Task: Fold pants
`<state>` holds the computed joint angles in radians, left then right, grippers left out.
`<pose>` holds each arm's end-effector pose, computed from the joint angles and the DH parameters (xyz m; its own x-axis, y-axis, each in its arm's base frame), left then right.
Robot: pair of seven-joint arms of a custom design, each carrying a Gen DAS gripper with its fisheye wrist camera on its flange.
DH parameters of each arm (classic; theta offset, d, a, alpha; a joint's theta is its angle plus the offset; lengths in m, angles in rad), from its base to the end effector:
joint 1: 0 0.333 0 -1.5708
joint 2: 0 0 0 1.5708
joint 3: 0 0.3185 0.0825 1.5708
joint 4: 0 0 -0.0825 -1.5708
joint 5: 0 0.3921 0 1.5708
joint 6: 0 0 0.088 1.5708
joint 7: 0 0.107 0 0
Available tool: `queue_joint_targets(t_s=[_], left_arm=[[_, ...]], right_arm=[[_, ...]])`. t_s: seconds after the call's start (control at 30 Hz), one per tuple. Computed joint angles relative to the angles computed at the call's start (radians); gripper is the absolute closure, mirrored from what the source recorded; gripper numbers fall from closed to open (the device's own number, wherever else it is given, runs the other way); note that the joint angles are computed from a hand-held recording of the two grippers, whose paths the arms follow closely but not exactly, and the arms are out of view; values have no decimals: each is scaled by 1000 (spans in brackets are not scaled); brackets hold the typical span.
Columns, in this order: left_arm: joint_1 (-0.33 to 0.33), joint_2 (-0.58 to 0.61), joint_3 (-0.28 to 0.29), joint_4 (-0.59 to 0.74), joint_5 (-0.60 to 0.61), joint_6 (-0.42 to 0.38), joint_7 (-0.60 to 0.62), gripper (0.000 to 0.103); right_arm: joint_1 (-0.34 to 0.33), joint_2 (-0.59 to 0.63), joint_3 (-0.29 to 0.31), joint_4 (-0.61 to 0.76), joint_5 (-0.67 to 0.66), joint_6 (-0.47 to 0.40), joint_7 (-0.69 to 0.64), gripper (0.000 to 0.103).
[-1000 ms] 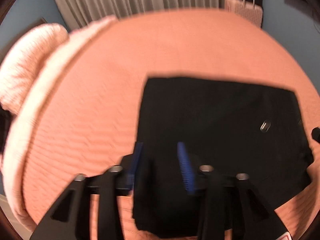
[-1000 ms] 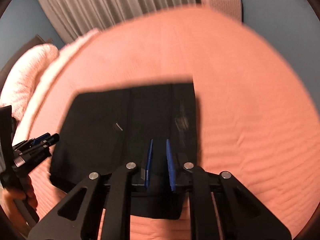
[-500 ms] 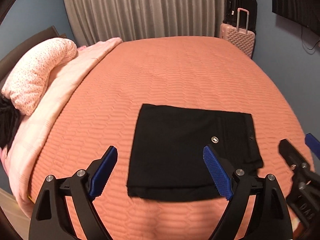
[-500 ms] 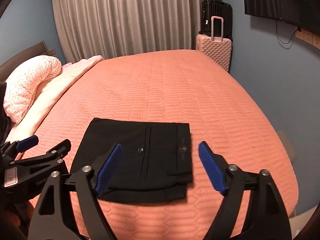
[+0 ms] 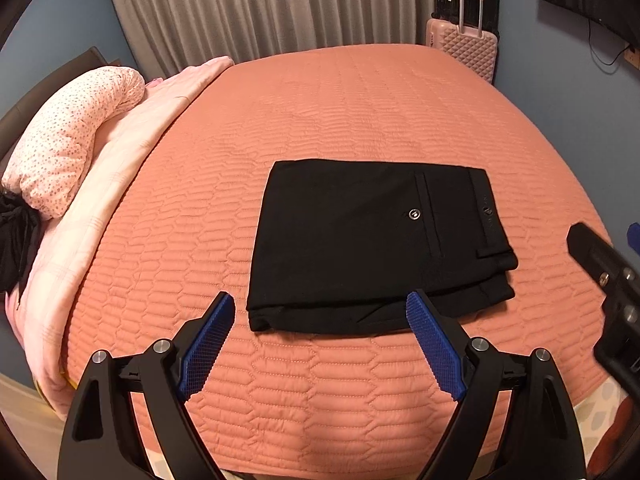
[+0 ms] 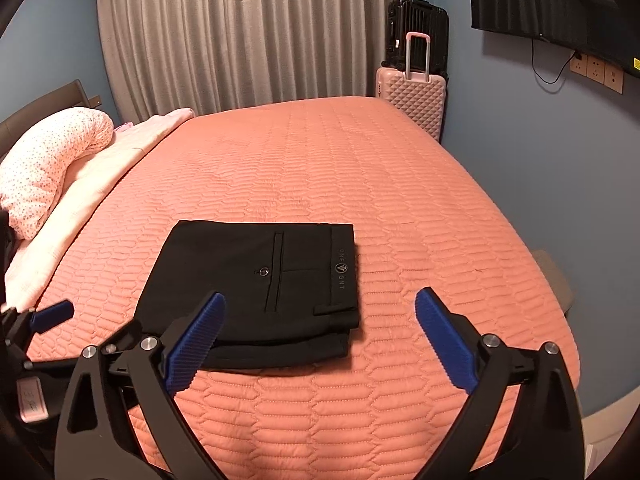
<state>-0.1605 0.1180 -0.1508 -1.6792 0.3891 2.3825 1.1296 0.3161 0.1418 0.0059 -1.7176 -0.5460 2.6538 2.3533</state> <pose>0.6237 -0.1912 0.5929 -0.0311 -0.9941 -0.1037 -0.7891 0.0881 -0.6080 0.6244 0.2231 0.5881 -0.0507 -0.9967 -0.0640 -0.6336 0.0816 -0.7694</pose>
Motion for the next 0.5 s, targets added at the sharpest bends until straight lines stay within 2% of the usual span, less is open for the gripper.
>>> queue_joint_targets(t_s=[0.23,0.5], left_arm=[[11,71,15,54,-23,-17,15,17],[16,197,47,198,-32,-52,23,17]], right_arm=[[9,69,-7,66,30,-27,-32,9],[34,209,-28,233,88,-76,-104,9]])
